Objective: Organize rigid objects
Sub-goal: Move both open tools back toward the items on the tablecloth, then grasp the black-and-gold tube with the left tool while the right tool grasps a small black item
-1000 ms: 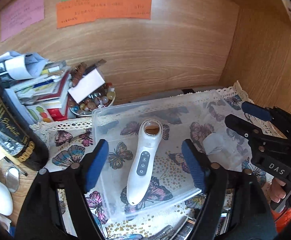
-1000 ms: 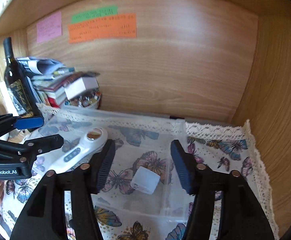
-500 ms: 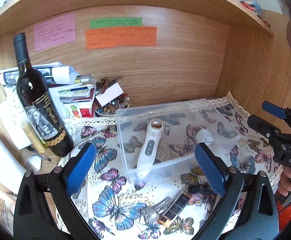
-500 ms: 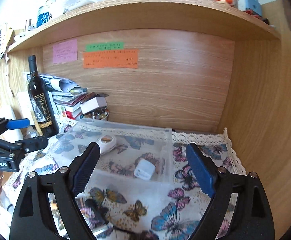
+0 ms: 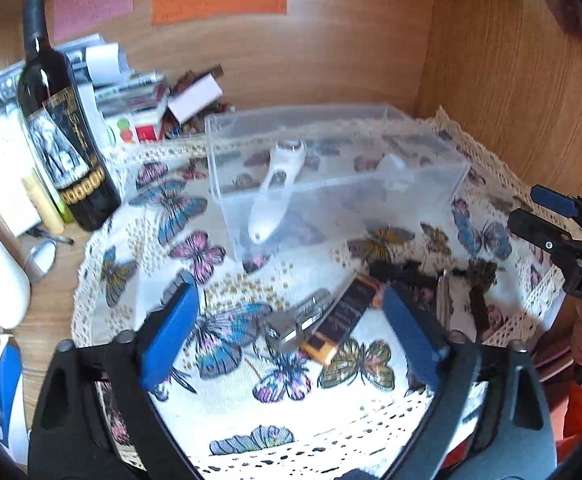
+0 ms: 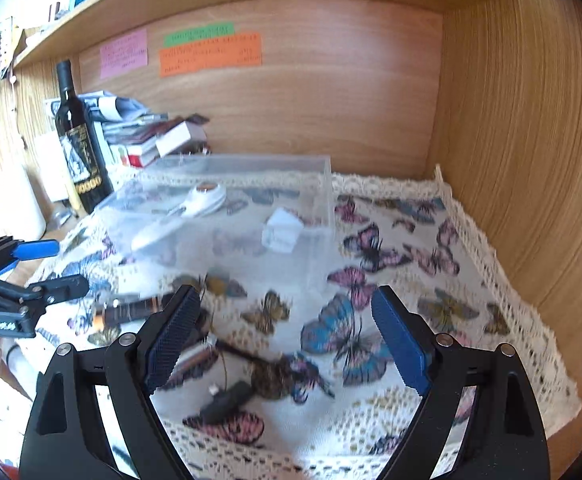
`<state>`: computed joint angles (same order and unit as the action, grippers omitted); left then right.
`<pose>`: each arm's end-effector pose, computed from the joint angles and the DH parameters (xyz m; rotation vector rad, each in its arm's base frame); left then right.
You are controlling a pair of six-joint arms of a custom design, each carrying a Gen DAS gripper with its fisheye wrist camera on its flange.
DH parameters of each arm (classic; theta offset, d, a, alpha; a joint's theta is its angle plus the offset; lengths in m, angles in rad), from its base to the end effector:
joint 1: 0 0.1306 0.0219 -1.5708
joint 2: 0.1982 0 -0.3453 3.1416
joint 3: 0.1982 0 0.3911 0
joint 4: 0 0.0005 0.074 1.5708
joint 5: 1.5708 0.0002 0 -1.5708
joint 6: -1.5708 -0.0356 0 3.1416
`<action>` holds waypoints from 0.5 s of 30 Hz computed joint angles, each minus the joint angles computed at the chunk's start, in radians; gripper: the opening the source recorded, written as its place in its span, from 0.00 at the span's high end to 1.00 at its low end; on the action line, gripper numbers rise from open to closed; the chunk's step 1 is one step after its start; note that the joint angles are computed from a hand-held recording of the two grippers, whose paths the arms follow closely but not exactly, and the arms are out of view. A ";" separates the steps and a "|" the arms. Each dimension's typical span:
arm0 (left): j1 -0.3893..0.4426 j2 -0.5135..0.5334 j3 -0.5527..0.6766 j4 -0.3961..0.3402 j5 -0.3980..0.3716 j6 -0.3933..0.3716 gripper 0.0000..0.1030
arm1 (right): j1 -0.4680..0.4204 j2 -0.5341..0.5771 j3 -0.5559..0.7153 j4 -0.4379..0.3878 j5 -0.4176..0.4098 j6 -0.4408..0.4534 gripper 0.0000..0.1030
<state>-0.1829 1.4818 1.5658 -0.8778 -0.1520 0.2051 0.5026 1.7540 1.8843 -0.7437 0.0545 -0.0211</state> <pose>0.5178 -0.0908 0.4287 -0.0994 2.3509 -0.0099 0.5512 0.3002 0.4387 -0.4927 2.1370 0.2368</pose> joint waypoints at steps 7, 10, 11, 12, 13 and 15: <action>-0.005 0.016 -0.025 -0.019 0.091 0.010 0.51 | 0.002 -0.028 -0.079 -0.024 -0.042 -0.031 0.22; -0.018 0.037 -0.009 -0.025 0.103 -0.002 0.53 | 0.007 -0.029 -0.094 -0.040 -0.058 -0.036 0.30; -0.022 0.047 -0.002 -0.027 0.102 -0.008 0.53 | 0.007 -0.028 -0.096 -0.047 -0.070 -0.038 0.31; -0.025 0.055 0.005 -0.030 0.098 -0.011 0.53 | 0.009 -0.028 -0.101 -0.053 -0.081 -0.040 0.32; -0.028 0.066 0.016 -0.038 0.095 -0.014 0.53 | 0.011 -0.029 -0.107 -0.055 -0.087 -0.040 0.35; -0.030 0.088 0.037 -0.051 0.089 -0.020 0.53 | 0.015 -0.029 -0.115 -0.063 -0.098 -0.038 0.39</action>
<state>-0.2130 1.5698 1.6027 -0.9289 -0.0625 0.1847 0.5178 1.7247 1.7695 -0.8071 -0.0438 -0.0593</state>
